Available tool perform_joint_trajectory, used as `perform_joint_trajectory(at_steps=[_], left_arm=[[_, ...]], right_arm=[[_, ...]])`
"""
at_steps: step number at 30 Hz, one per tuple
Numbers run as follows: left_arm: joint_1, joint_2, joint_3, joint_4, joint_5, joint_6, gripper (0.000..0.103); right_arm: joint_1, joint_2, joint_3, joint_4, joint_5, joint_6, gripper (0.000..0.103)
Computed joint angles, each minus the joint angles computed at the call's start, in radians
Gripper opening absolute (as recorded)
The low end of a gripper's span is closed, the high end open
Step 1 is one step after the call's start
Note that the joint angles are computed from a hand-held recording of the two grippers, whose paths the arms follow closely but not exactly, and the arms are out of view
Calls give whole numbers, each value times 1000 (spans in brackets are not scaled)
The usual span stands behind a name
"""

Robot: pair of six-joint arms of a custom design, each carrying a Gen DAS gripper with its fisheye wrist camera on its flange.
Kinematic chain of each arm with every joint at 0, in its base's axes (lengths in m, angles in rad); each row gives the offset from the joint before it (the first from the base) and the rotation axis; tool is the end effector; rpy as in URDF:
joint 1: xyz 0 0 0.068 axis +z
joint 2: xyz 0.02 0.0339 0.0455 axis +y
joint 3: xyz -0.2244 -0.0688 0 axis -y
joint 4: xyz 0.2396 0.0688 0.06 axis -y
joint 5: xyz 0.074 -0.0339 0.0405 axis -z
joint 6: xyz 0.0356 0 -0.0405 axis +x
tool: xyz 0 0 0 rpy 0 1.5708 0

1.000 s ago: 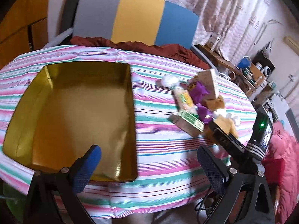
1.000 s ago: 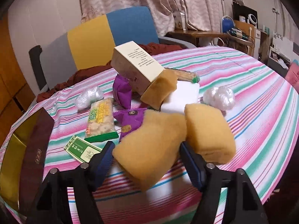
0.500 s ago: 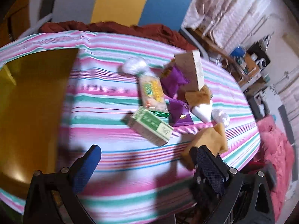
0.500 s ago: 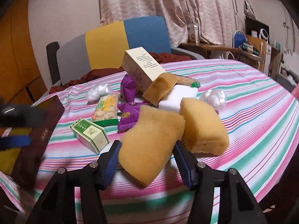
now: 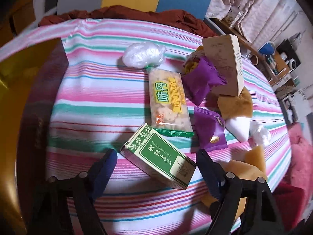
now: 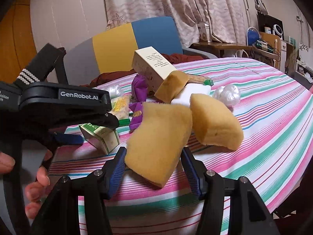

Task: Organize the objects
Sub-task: 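Grasp the yellow sponge with the right tool while the left tool approaches the green tea box, then grasp the green tea box with the left tool while the right tool holds the sponge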

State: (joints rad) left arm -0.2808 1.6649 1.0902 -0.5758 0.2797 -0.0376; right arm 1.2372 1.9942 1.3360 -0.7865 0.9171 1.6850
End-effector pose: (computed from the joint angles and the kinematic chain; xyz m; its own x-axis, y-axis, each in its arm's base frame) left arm 0.3037 -0.0978 0.1582 -0.8907 0.2193 -0.3983 0.3413 0.9012 -0.2672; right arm 0.1415 0.3219 0.1241 -0.5014 0.3984 -0.7681 0.3845 0.8978 0.2147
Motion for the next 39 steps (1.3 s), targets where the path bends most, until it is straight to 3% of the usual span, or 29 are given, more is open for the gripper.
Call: perform_joint_trajectory(at_steps=[7, 16, 17, 18, 20, 27, 29, 30, 33, 34, 35, 37, 39], left_arm=[[75, -66, -48, -16, 7, 117, 80], [112, -110, -95, -14, 54, 155, 78], [113, -121, -104, -19, 63, 155, 76], [125, -122, -107, -24, 89, 168, 49], [134, -108, -95, -46, 136, 188, 48], [110, -146, -128, -39, 121, 224, 48], [110, -164, -138, -52, 110, 230, 50], [109, -168, -142, -52, 103, 230, 56], [111, -175, -151, -68, 92, 223, 90], [114, -188, -164, -60, 87, 211, 92], [117, -200, -179, -48, 83, 204, 88], [117, -174, -165, -66, 95, 228, 48], [113, -175, -168, -61, 87, 244, 41]], right_arm=[[2, -2, -2, 5, -3, 6, 57], [3, 0, 16, -21, -16, 14, 57], [5, -1, 18, -24, -16, 14, 57], [7, -2, 19, -28, -16, 14, 57], [7, -2, 21, -30, -20, 11, 57], [6, -1, 31, -38, -29, 7, 57], [3, -6, 25, -31, -38, -2, 57], [1, -11, 21, -26, -40, -6, 57], [-3, -16, 13, -15, -49, -18, 58], [-3, -14, 16, -18, -49, -20, 58], [-3, -11, 22, -25, -48, -21, 58], [0, -5, 33, -39, -44, -20, 57], [4, 1, 44, -56, -42, -16, 56]])
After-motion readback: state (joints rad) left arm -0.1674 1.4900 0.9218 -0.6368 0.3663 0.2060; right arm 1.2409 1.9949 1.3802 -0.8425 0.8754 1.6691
